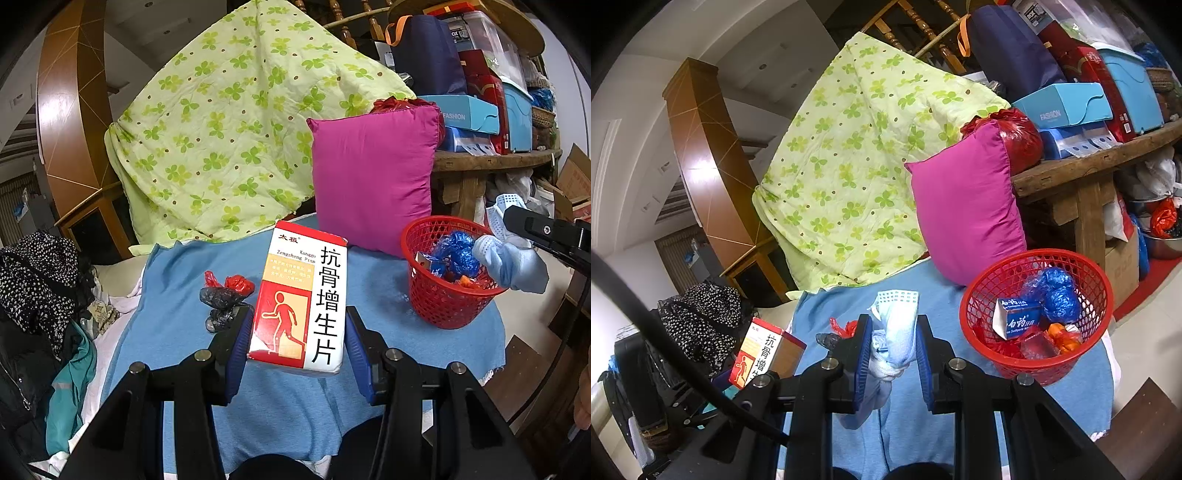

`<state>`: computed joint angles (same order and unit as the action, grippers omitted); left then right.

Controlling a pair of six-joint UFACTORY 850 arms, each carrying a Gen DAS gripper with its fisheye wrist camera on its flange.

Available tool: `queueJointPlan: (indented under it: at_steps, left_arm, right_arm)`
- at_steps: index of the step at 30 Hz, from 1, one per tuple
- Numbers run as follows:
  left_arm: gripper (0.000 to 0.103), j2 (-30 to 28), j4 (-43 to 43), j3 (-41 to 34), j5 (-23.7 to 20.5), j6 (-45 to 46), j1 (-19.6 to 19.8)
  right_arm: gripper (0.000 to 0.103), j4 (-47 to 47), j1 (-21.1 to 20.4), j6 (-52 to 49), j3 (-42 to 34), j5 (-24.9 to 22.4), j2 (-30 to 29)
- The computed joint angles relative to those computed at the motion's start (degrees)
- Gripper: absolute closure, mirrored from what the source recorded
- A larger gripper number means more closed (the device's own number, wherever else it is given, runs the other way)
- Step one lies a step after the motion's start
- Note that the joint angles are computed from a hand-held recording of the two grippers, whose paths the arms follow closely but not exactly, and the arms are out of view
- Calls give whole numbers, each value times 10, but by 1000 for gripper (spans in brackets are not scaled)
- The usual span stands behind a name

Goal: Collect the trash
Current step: 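Hold the medicine box raised while right tool holds the tissue beside the basket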

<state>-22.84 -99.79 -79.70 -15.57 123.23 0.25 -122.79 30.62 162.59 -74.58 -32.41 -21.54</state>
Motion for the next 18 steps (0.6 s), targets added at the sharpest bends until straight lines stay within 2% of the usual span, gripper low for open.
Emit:
queueJointPlan:
  at_steps: [16,18]
  left_arm:
    - [52,4,-22,6,2,25,-3]
    - [52,3,-5,4,1,7,-2]
  right_arm:
    - [78,1,4,1,4,-5,2]
    - [78,3,4,0,4,-5,2]
